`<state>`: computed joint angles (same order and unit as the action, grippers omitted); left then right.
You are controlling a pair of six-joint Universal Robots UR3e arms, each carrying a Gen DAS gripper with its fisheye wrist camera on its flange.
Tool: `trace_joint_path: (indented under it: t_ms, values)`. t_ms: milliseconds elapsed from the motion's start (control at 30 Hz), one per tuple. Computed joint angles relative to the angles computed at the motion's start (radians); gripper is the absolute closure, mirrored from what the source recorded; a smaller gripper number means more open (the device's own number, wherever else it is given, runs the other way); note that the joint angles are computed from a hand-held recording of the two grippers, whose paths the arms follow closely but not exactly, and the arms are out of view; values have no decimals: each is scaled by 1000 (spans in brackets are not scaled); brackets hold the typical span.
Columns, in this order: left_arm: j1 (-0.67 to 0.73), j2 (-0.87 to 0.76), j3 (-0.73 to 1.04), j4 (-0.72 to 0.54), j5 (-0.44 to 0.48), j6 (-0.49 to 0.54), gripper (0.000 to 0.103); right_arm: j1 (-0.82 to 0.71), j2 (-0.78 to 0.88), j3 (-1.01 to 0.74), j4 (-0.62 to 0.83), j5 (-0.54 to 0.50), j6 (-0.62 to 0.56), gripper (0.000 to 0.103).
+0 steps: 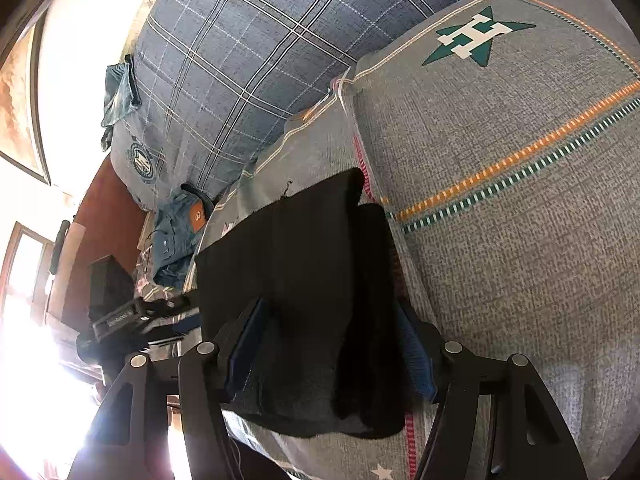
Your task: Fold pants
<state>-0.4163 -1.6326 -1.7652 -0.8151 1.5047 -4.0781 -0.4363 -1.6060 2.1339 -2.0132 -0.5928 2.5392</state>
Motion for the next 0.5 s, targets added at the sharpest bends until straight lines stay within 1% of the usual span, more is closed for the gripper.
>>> trace_joint_path:
  t_ms: [33,67,100,133,167,200,233,300,367,433,500]
  values:
    - [-27,-12,34,-8,44,-3,28,3,-6,11,-39,-4,24,43]
    - [-52,-20,59,-5,80,3,37,5,-21,26,-82,-14,49,61]
    - [-83,-32,93,-6,123,13,41,0,-54,30,-67,-7,23,67]
    - [-114,-55,144,-32,173,16,42,-7,-83,30,-38,2,-6,69]
    - [-140,-89,202,-73,216,20,43,-9,-121,38,-39,5,-16,69]
    - [-148,-111,233,-92,235,30,44,-3,-140,42,-54,-2,-11,69]
    - [-152,-132,255,-107,242,36,49,14,-150,46,-101,-22,14,69]
    - [-145,-141,257,-107,230,32,49,52,-123,49,-201,-73,76,69]
    - [-145,-139,254,-99,231,33,49,71,-82,42,-238,-112,119,67]
    - [-143,-149,273,-110,228,38,49,53,-71,37,-202,-89,102,64]
    - [-143,-149,273,-110,224,36,49,52,-63,16,-164,-93,94,62]
